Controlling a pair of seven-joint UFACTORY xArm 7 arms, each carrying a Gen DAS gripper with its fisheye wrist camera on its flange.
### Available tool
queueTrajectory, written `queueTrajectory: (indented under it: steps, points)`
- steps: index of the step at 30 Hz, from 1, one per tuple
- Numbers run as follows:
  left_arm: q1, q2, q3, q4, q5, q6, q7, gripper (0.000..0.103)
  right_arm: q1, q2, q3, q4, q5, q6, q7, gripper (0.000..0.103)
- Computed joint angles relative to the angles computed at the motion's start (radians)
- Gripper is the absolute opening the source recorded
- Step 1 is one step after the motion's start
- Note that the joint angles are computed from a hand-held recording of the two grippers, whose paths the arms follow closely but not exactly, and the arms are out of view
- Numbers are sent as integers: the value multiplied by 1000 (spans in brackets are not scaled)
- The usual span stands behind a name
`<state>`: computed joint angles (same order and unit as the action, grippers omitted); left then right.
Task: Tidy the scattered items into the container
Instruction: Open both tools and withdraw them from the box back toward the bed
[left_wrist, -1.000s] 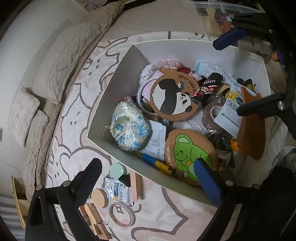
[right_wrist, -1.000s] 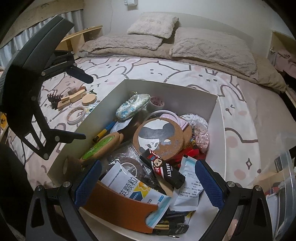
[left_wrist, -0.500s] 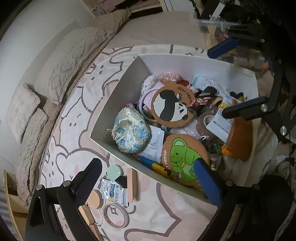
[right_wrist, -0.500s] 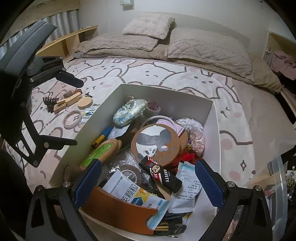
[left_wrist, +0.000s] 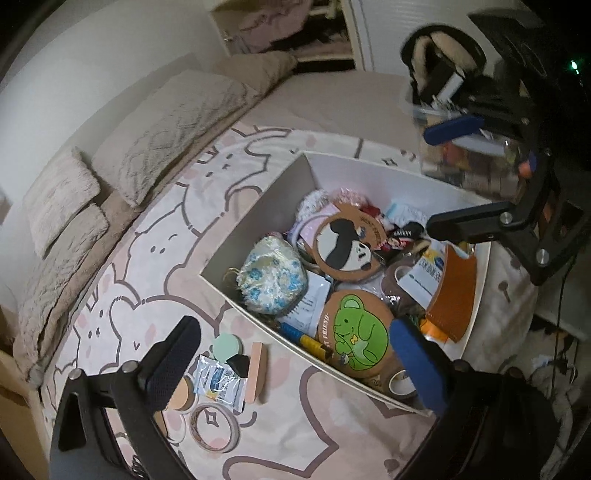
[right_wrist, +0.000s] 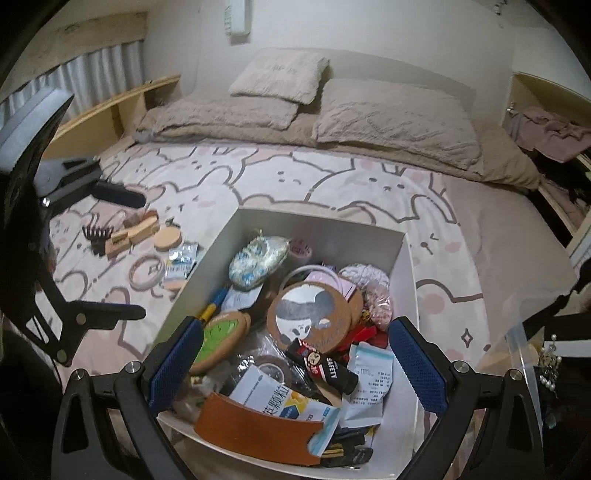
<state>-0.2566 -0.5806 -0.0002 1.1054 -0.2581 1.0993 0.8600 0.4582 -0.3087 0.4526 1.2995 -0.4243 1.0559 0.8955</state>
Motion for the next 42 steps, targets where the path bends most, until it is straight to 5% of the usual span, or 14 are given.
queueTrajectory:
  steps: [19, 42]
  points:
    - [12, -84, 93, -35, -156, -43, -102, 103, -13, 16, 120, 64, -248, 115, 306, 103]
    - [-13, -233, 139, -141, -188, -152, -165, 103, 92, 54, 165, 102, -437, 258, 490, 103]
